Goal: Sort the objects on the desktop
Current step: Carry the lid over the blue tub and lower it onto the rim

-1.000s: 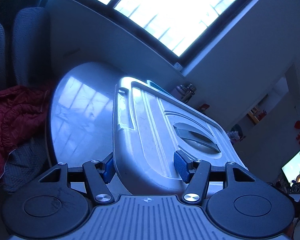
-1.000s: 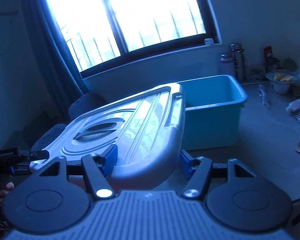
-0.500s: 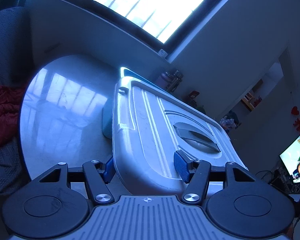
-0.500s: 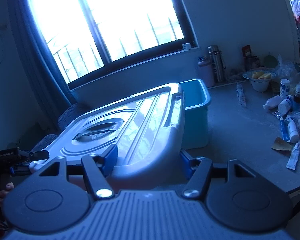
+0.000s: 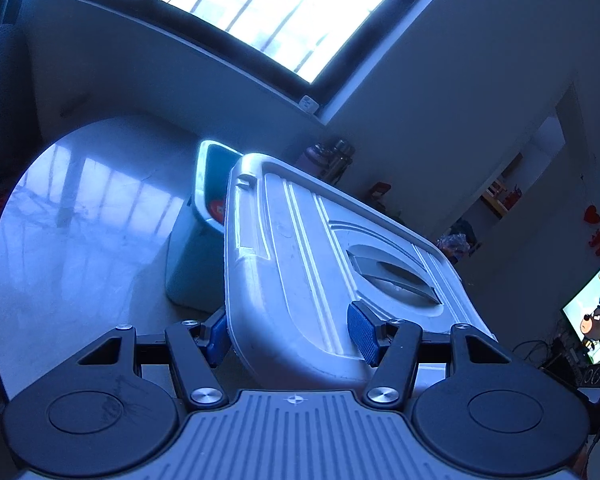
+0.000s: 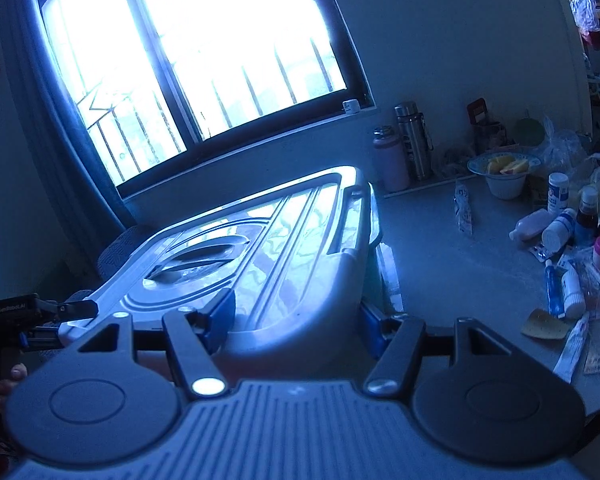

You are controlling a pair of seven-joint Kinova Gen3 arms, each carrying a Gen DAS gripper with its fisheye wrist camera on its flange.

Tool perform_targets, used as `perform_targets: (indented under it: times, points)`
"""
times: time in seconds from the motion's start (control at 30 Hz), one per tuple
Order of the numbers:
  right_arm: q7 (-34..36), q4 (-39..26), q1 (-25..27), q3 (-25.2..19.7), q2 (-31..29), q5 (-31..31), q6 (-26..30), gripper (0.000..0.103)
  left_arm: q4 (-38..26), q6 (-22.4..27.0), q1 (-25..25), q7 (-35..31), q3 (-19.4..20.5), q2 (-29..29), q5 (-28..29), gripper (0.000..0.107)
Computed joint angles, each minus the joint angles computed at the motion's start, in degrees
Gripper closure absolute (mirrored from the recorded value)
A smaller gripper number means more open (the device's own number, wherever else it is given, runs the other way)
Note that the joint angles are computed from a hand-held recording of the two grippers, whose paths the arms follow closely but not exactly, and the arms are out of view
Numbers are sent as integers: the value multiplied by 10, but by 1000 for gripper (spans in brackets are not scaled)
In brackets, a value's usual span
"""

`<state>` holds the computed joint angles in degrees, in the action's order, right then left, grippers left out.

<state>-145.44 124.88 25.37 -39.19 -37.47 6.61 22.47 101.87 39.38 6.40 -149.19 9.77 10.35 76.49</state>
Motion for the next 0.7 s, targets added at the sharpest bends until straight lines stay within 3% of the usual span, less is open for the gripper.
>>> perform_targets:
  times: [0.2, 0.3, 0.5, 0.7]
  points:
    - [32, 21, -24, 57, 26, 12, -47, 39, -50, -43, 28, 58, 18, 25, -42, 46]
    - [48, 26, -38, 85, 40, 11, -60, 39, -83, -65, 44, 120, 27, 38, -94, 47]
    - [97, 26, -100, 166, 75, 3, -78, 39, -122, -113, 69, 233, 47, 51, -186, 47]
    - [150, 17, -156, 236, 105, -5, -84, 39, -141, -150, 77, 303, 70, 69, -246, 47]
